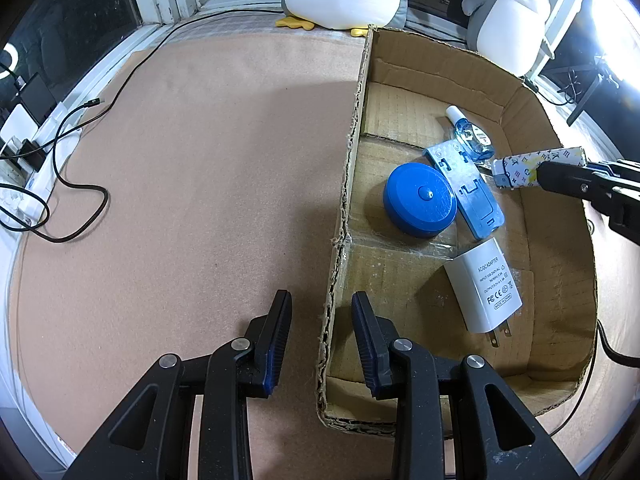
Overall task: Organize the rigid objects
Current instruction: 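Carry the lighter with the right tool into the box and release, then move the right tool to the black cylinder and grasp it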
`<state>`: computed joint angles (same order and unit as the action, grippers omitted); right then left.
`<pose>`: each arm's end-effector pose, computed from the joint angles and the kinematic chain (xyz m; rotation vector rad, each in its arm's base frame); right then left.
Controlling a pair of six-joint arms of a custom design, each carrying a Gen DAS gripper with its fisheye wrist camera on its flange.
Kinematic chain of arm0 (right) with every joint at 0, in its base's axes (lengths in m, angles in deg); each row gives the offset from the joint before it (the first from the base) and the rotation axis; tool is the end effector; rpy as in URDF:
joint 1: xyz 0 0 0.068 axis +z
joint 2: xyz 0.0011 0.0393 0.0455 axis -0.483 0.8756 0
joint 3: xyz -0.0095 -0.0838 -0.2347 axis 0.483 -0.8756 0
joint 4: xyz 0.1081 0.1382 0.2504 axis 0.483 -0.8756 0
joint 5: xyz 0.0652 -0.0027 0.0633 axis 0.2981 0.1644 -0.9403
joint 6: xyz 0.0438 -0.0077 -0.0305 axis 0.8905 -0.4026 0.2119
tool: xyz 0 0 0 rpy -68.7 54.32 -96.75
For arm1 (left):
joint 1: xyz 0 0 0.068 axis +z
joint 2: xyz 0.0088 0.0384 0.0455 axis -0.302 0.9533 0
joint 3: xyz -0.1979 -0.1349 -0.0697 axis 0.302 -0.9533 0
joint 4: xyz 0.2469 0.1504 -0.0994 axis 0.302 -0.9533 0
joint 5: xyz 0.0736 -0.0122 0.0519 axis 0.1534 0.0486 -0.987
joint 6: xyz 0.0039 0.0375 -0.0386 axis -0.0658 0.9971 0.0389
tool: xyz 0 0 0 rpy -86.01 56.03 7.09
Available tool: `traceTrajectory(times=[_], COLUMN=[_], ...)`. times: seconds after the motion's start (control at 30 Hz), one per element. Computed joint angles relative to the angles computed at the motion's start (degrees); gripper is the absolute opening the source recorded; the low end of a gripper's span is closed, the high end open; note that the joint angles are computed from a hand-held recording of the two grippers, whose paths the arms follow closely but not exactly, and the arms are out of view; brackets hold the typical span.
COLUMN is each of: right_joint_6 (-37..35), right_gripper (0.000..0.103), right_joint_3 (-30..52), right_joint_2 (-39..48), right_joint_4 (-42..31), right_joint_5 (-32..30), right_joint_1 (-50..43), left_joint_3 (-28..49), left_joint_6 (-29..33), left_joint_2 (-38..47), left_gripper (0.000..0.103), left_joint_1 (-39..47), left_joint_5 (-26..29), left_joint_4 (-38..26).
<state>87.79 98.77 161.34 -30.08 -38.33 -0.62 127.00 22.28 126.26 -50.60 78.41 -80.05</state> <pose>0.2857 0.1444 0.2198 0.2874 2.7506 -0.0371 0.3504 -0.2295 0.1409 0.7478 2.7143 -0.2074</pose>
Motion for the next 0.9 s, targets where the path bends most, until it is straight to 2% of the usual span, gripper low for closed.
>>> traceTrajectory(times=[0.2, 0.27, 0.33, 0.4, 0.53, 0.67, 0.8, 0.9], right_joint_6=[0.01, 0.01, 0.21, 0.33, 1.39, 3.38, 5.27, 6.24], right_gripper=[0.012, 0.022, 0.041, 0.046, 0.046, 0.047, 0.053, 0.053], right_joint_3=[0.06, -0.01, 0.04, -0.16, -1.18, -4.92, -8.78, -12.11], right_joint_2=[0.03, -0.37, -0.76, -1.62, -4.90, -12.85, -21.61, -28.11], right_joint_4=[-0.29, -0.13, -0.16, 0.07, 0.06, 0.83, -1.74, -4.84], right_joint_5=[0.14, -0.04, 0.23, -0.01, -0.36, -1.80, -0.88, 0.01], right_joint_1=[1.28, 1.82, 2.41, 2.96, 3.50, 2.91, 1.43, -1.04], left_joint_3=[0.00, 0.02, -0.01, -0.03, 0.02, -0.03, -0.07, -0.13], left_joint_6=[0.00, 0.10, 0.16, 0.24, 0.13, 0.24, 0.26, 0.27], left_joint_2=[0.00, 0.03, -0.05, -0.07, -0.07, -0.07, -0.10, -0.14], left_gripper=[0.034, 0.034, 0.034, 0.034, 0.034, 0.034, 0.034, 0.034], left_joint_1=[0.00, 0.07, 0.09, 0.15, 0.09, 0.16, 0.14, 0.07], left_joint_5=[0.00, 0.04, 0.00, 0.01, -0.02, 0.00, -0.08, -0.16], left_joint_4=[0.00, 0.01, -0.02, -0.01, -0.02, 0.02, 0.06, 0.09])
